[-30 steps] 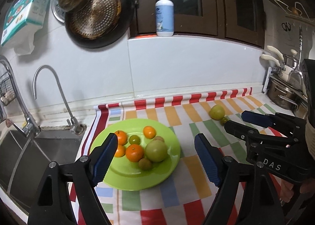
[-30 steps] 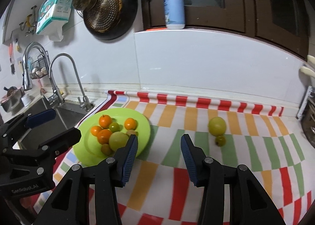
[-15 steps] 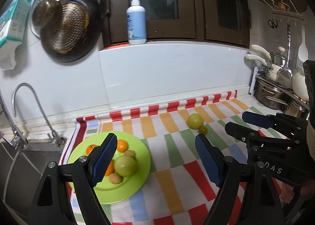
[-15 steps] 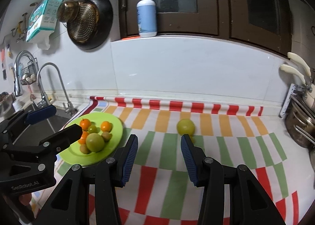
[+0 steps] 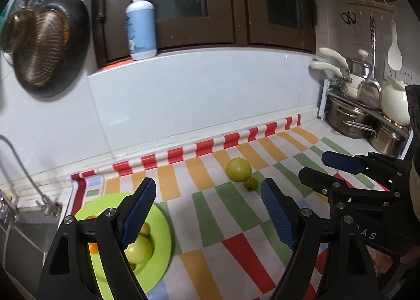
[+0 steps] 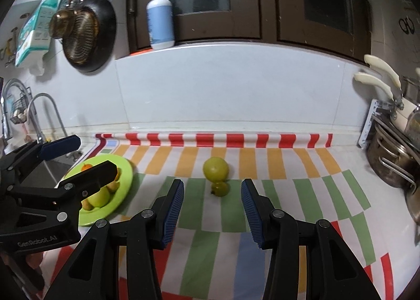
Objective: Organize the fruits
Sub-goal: 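Move left tool toward the large yellow-green fruit while right tool approaches the small one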
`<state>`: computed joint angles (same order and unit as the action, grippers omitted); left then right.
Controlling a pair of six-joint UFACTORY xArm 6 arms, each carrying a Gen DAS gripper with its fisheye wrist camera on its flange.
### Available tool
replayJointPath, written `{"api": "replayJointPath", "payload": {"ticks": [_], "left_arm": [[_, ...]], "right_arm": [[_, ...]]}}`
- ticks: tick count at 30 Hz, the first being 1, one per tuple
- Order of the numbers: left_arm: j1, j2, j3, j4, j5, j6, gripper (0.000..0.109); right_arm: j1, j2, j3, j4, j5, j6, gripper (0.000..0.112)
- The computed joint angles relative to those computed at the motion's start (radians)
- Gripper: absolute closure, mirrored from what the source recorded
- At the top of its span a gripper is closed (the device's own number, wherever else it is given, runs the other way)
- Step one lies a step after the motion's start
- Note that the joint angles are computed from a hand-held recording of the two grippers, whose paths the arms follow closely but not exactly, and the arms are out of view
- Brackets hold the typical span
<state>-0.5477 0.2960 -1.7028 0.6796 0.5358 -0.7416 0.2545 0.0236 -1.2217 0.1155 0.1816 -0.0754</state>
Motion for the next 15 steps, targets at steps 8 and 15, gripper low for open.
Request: {"api": "replayJointPath", "payload": {"ticks": [8, 15], "left_arm": [[0.023, 0.132, -0.139, -0.141, 0.003, 0.157, 0.027], [0.037, 0.252, -0.277, -0.222, 0.046, 0.241, 0.027]], "right_arm": [[-0.017, 0.103, -0.091, 0.02, 0.039, -0.008, 0.066], [-0.024, 0.219, -0.204, 0.048, 0.095, -0.036, 0.066]]}}
